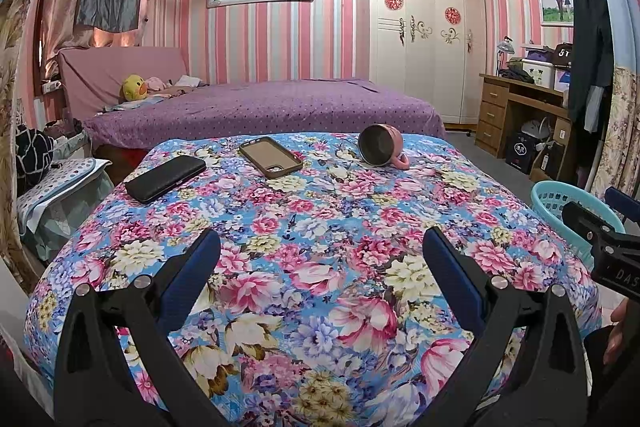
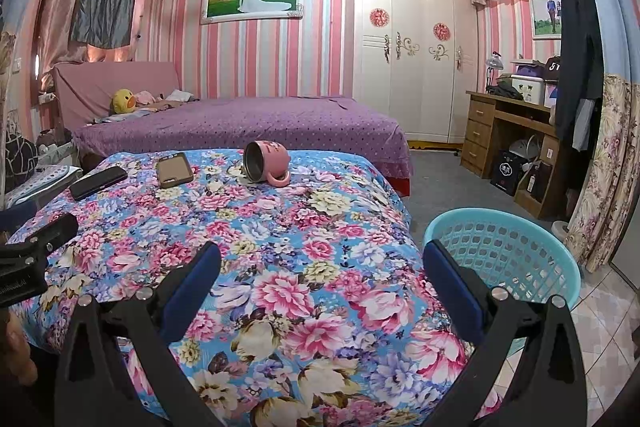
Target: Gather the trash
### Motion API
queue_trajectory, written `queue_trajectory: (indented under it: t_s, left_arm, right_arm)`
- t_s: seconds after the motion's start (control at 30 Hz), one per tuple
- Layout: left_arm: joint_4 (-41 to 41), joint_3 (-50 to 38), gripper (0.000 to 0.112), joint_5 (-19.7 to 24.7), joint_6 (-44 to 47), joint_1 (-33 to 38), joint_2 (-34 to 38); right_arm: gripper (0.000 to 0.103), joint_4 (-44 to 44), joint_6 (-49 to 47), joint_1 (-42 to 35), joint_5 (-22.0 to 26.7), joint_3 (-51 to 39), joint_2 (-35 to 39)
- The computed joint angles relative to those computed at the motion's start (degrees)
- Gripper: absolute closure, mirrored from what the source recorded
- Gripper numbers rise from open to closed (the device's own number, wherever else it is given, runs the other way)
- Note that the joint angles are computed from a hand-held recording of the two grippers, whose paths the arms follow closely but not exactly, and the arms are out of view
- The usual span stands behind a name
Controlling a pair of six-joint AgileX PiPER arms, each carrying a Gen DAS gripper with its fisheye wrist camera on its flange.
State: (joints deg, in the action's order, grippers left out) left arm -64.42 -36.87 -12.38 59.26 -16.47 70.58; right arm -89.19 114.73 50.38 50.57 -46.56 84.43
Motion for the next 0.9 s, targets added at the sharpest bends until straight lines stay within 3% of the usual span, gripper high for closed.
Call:
queue_trajectory:
  t_s: [0.9]
  left_arm:
    - [0.6,0.1,0.015,-0.1,-0.7,0.0,0.1]
  right_arm:
    - [0.004,0.0,0.1,0.0,0.1,0.0,0.0]
